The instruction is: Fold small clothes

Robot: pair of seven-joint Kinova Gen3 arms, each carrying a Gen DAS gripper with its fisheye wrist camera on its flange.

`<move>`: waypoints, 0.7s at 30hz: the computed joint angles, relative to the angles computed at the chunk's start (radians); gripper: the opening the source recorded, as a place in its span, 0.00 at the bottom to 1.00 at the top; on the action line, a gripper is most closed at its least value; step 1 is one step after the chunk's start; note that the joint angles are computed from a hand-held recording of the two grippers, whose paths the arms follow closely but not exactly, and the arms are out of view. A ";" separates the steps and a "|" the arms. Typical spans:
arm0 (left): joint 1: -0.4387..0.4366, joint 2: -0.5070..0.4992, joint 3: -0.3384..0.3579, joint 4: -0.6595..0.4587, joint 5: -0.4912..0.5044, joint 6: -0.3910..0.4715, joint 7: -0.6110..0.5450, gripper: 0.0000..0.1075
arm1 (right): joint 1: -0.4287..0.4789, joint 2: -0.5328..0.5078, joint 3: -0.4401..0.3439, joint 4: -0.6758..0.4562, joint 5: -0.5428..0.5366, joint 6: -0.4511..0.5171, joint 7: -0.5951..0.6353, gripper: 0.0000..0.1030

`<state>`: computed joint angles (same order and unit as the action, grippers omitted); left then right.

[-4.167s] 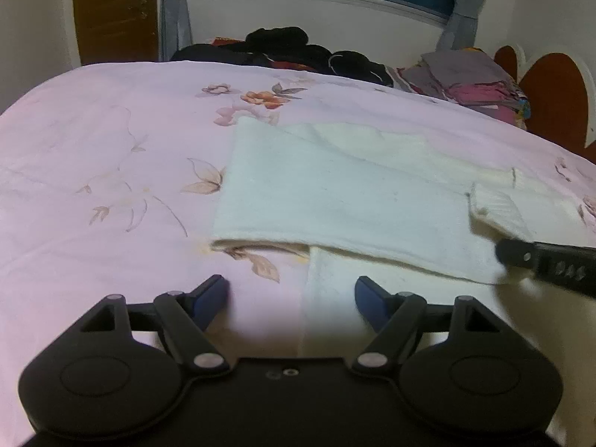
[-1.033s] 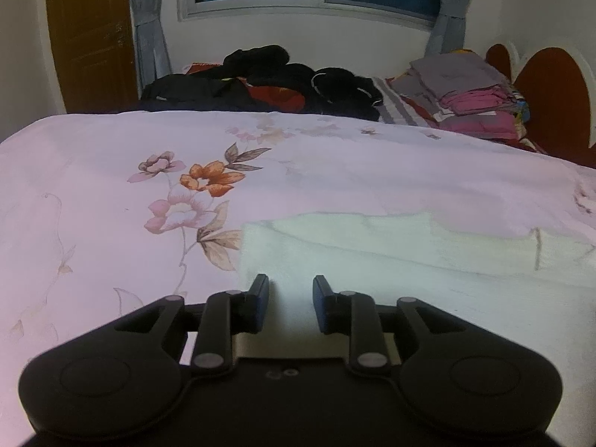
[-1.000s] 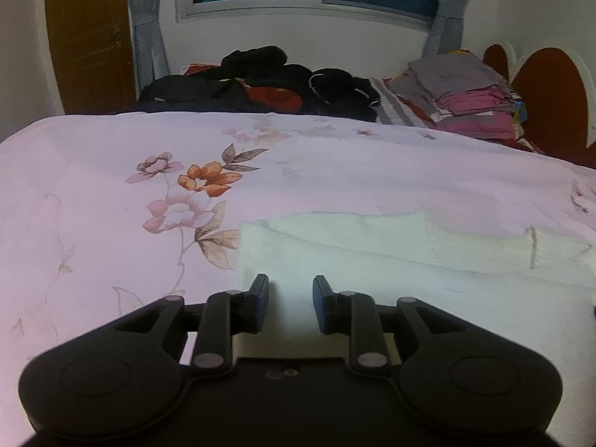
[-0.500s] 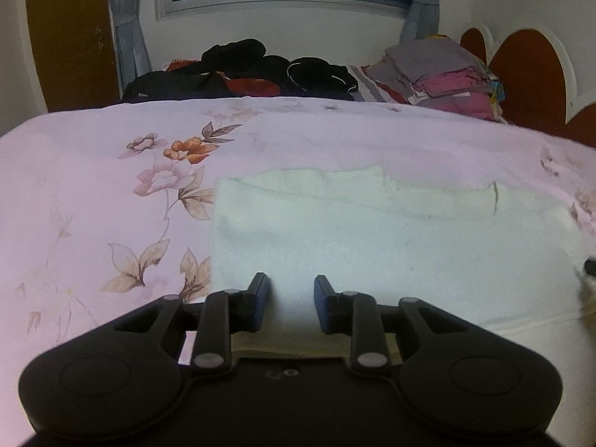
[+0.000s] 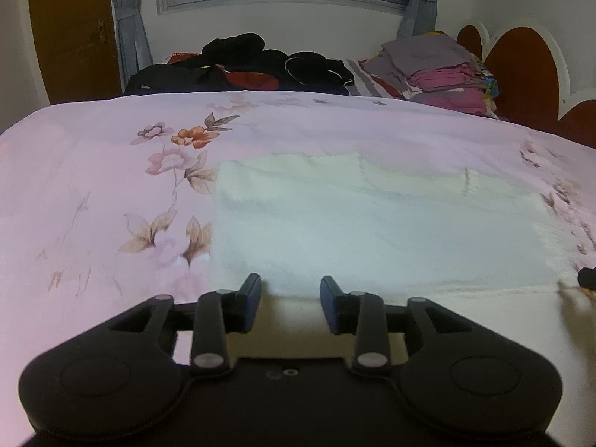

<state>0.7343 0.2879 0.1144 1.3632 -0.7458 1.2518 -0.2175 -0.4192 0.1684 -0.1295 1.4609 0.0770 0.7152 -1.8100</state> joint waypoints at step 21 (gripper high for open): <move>0.269 -0.035 0.102 -0.051 -0.059 0.292 0.161 0.59 | 0.099 -0.329 -0.010 0.251 -0.355 0.078 0.314 0.57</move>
